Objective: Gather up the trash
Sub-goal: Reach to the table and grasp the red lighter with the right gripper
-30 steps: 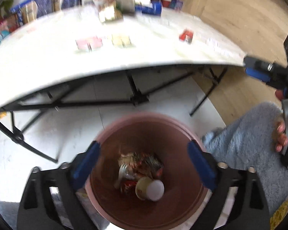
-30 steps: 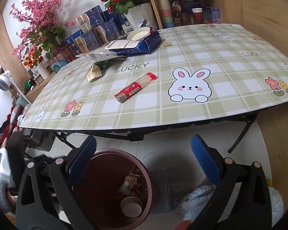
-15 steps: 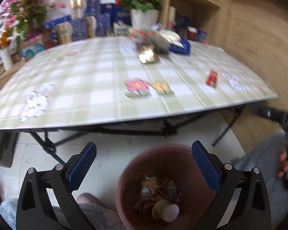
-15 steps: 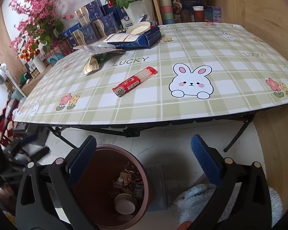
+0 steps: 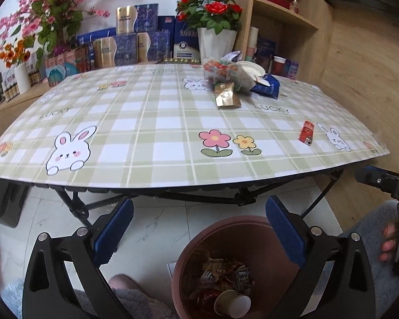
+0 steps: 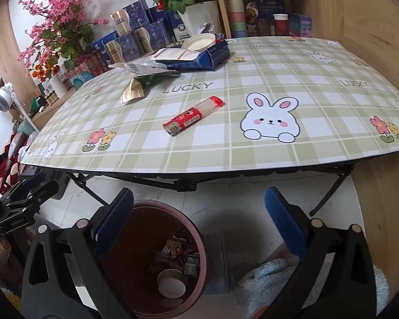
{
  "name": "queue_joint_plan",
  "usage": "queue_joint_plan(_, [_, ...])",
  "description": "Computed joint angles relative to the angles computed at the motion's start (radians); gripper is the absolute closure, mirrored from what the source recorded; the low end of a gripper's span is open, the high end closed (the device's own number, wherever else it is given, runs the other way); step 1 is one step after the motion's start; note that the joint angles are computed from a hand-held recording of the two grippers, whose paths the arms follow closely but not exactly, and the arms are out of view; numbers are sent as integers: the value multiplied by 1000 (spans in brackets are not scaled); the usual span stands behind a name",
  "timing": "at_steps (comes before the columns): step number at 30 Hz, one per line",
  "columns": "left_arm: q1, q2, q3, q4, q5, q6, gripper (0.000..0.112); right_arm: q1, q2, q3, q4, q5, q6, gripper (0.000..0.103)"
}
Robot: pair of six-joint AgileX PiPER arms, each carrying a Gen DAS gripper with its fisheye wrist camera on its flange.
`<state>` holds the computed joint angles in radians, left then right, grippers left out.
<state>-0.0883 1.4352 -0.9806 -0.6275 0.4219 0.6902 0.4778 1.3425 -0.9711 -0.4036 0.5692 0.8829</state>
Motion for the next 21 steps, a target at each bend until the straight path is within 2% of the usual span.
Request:
queue_joint_plan(4, [-10, -19, 17, -25, -48, 32, 15, 32, 5, -22, -66, 48, 52, 6])
queue_joint_plan(9, [7, -11, -5, -38, -12, 42, 15, 26, 5, -45, -48, 89, 41, 6])
queue_joint_plan(18, [-23, -14, -18, 159, -57, -130, 15, -20, 39, -106, 51, 164, -38, 6])
queue_joint_plan(21, [0, 1, -34, 87, -22, -71, 15, -23, 65, -144, 59, 194, -75, 6])
